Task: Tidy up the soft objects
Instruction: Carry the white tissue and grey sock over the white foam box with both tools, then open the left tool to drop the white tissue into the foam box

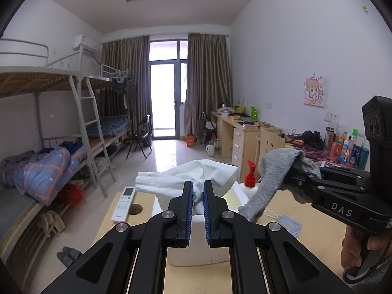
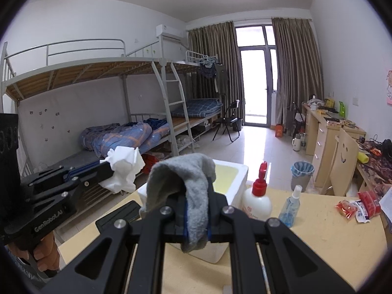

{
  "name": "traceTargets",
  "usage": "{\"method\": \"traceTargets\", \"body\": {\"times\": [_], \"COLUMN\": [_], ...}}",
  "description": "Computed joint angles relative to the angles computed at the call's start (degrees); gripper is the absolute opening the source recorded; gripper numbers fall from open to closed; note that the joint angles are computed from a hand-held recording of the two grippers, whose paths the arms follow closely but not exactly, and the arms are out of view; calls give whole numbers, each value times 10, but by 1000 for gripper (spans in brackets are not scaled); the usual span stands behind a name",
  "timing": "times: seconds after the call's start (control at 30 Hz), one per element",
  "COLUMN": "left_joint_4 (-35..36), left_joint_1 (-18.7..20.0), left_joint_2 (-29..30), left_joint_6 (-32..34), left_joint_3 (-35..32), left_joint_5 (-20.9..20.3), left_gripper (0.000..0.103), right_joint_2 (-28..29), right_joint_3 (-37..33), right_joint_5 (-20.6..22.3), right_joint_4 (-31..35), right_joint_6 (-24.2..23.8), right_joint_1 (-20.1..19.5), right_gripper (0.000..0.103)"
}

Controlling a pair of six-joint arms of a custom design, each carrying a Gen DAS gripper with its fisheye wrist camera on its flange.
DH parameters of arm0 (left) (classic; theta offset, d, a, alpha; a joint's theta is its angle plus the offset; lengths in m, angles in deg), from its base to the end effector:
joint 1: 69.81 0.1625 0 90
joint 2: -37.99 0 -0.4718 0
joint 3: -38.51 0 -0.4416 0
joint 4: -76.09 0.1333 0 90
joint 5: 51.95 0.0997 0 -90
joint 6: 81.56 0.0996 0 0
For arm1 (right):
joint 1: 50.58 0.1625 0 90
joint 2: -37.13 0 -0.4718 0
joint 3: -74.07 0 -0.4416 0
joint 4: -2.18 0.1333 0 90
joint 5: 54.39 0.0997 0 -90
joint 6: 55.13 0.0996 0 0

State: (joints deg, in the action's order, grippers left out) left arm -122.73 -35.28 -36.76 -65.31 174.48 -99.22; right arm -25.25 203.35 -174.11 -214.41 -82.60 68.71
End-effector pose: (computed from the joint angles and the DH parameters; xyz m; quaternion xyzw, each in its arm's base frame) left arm -0.2634 -0.4251 0.2549 0.3800 0.7767 -0.4659 0.1879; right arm 0.3261 -0.4098 0.2168 0.2862 -0.7983 0.4845 0.2148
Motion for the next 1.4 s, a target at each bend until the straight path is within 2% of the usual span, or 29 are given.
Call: {"method": "traceTargets", "body": {"times": [0.17, 0.57, 0.73, 0.87, 1.07, 1.17, 1.4], "left_joint_4": [26, 23, 27, 30, 45, 51, 74], "left_joint_1": [16, 41, 52, 57, 67, 68, 68], "left_joint_2": [10, 45, 48, 62, 67, 79, 90], "left_joint_6": [-6, 20, 22, 29, 18, 17, 9], "left_joint_3": [-28, -68, -79, -88, -97, -105, -113], "left_joint_5": [-12, -14, -27, -15, -30, -24, -49], "left_gripper": [9, 9, 9, 9, 9, 9, 9], "right_joint_2": [5, 28, 33, 32, 30, 30, 8], "right_joint_3": [-15, -55, -68, -71, -75, -68, -46], "right_joint_5": [-4, -12, -11, -12, -2, -14, -35], "right_joint_4": [7, 17, 25, 32, 48, 36, 11], "right_joint_6": [-7, -16, -17, -11, -3, -8, -17], "right_joint_1": [1, -7, -14, -18, -26, -20, -15], "right_gripper": [13, 13, 13, 13, 13, 13, 13]}}
